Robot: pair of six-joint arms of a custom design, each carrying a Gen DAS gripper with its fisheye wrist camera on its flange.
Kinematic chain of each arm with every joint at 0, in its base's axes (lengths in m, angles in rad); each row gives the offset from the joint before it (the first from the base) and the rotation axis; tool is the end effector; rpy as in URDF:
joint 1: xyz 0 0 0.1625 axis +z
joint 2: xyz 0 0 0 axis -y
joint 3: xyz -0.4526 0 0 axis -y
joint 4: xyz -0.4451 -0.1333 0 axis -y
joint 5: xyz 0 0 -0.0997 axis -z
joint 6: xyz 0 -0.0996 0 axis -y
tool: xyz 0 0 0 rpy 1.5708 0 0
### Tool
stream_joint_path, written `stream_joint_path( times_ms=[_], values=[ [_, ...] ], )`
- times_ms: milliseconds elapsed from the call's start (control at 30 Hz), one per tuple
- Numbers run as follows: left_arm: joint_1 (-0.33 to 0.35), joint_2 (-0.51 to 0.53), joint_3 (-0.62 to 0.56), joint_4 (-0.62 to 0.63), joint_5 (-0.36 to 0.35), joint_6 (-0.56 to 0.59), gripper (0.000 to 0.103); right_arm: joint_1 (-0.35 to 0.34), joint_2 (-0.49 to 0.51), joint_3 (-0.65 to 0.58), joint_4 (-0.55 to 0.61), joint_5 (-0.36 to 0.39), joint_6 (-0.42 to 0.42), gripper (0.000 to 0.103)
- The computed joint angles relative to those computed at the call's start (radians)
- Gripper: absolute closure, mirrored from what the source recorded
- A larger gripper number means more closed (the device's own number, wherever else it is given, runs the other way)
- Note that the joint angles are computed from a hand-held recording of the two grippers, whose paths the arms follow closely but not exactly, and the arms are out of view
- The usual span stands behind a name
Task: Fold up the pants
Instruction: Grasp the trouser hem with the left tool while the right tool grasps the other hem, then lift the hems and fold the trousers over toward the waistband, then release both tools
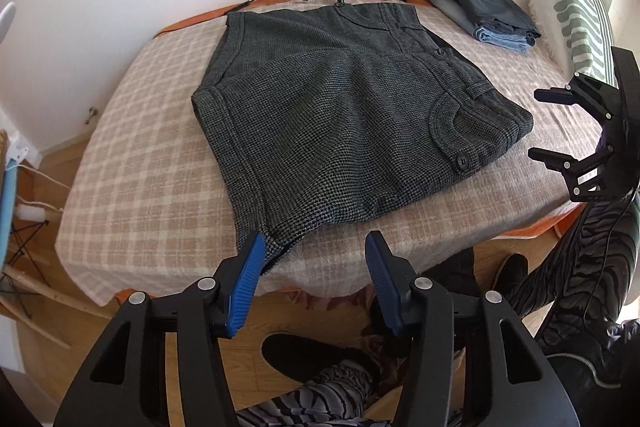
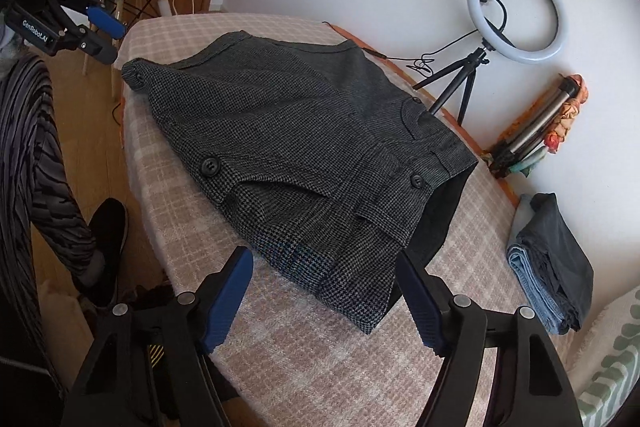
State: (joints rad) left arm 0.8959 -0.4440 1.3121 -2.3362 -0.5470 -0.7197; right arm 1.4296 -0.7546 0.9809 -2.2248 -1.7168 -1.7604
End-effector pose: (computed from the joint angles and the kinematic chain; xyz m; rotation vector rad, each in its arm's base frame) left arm -0.3233 -0.7534 -0.0445 0.0142 2.1996 -0.7067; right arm -0.0083 -0.9029 0.3244 1.9285 -1.8967 0.1803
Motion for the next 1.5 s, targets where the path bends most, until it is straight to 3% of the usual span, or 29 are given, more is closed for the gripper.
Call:
stream_joint_path(
  times_ms=[167, 367, 433, 500, 733, 1000, 1033, 1100, 1233, 1500],
  values=[
    [0.017, -0.004, -0.04, 0.122, -0.014, 0.032, 0.052, 0.003, 0.013, 0.046, -0.079, -0.047, -0.132, 0.029],
    [0.031, 0.007, -0.092, 0.229, -0.04, 0.088, 0.052, 0.004, 0.037, 0.059, -0.156, -0.082, -0.222, 0.032],
    [0.035, 0.016, -0.112, 0.273, -0.05, 0.092, 0.052, 0.002, 0.042, 0.074, -0.2, -0.1, -0.272, 0.054],
    [0.04, 0.024, -0.125, 0.29, -0.06, 0.104, 0.052, 0.002, 0.045, 0.08, -0.216, -0.113, -0.303, 0.058],
    [0.055, 0.055, -0.17, 0.33, -0.088, 0.145, 0.052, 0.018, 0.078, -0.02, -0.124, -0.08, -0.165, 0.091],
    [0.072, 0.081, -0.205, 0.406, -0.048, 0.125, 0.052, 0.042, 0.124, -0.145, -0.033, -0.052, -0.03, 0.094],
    [0.072, 0.081, -0.205, 0.403, -0.042, 0.13, 0.053, 0.044, 0.128, -0.155, -0.026, -0.049, -0.022, 0.094],
    [0.072, 0.081, -0.202, 0.386, -0.029, 0.143, 0.07, 0.045, 0.125, -0.157, -0.016, -0.041, 0.001, 0.094],
    [0.075, 0.07, -0.179, 0.276, -0.032, 0.207, 0.094, 0.047, 0.129, -0.174, -0.007, -0.024, 0.031, 0.094],
    [0.062, 0.04, -0.146, -0.026, 0.097, 0.333, 0.095, 0.058, 0.156, -0.253, 0.023, 0.038, 0.139, 0.094]
  ],
)
